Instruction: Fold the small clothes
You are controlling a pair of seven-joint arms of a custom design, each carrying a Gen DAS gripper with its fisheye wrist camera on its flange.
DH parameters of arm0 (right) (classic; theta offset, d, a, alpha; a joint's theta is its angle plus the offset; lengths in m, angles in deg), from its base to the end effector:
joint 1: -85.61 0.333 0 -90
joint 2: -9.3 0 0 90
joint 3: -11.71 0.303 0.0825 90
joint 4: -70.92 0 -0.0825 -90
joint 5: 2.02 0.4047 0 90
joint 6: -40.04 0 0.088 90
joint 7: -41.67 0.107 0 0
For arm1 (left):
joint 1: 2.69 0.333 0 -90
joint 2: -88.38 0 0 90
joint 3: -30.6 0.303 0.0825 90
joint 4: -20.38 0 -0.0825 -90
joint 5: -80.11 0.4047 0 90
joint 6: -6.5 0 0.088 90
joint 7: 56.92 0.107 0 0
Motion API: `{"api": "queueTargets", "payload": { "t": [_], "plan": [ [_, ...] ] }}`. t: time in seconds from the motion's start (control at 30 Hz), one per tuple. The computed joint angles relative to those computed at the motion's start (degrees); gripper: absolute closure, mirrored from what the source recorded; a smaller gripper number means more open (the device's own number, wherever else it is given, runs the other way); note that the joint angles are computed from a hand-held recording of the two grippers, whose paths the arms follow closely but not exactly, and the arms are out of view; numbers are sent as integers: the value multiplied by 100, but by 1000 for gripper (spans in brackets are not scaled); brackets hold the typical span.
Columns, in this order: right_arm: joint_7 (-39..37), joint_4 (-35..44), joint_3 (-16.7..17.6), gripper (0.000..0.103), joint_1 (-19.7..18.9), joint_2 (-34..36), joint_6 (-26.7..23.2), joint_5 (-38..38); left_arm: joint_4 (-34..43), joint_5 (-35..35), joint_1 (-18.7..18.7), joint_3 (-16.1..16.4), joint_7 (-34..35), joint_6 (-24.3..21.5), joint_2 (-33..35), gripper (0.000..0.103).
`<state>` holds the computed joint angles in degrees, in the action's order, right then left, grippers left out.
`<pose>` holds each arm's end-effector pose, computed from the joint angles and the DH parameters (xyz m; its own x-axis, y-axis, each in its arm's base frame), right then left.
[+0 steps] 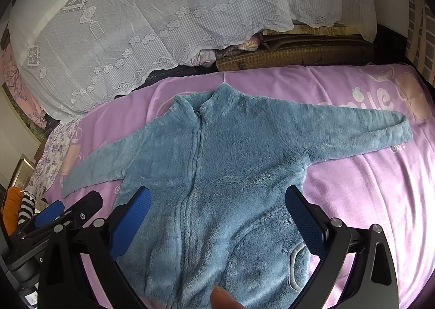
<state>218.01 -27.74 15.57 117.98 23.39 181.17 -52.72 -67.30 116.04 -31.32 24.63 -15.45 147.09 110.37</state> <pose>0.5557 0.4039 0.4740 -0.2283 -0.9574 -0.1770 -0.6375 0.2844 -0.7161 0.6064 -0.4047 0.4792 -0.1003 -0.9937 -0.0495 -0.7509 0.1083 -0.6515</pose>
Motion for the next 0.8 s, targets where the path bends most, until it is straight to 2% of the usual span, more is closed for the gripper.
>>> {"api": "queueTargets", "payload": {
  "t": [0.03,0.17,0.3,0.33,0.57,0.63,0.67,0.77,0.8],
  "plan": [
    [-3,1,1,4,0,-1,-3,6,123,50,-72,48,111,-238,41,5],
    [-24,7,5,4,-1,-2,-15,30,-70,-125,66,-19,-89,302,-17,5],
    [119,-257,3,4,-151,-65,148,-145,-61,-174,59,0,-70,316,-18,5],
    [49,-97,-5,4,-42,-20,76,-68,-80,-191,59,2,-79,337,-28,5],
    [-4,-90,25,4,-1,-50,-27,-62,-288,-172,59,22,-160,521,-144,5],
    [-15,-126,-11,4,68,-73,-40,-82,-410,-148,73,9,-175,596,-201,5],
    [17,-338,1,4,-52,-126,73,-66,-494,-125,83,7,-181,678,-226,5],
    [-133,-494,50,4,-86,-190,-42,21,-955,30,118,-1,-46,990,-339,5],
    [-32,-611,32,4,-97,-225,66,-86,-1126,187,91,46,-103,1053,-369,5]
  ]
}}
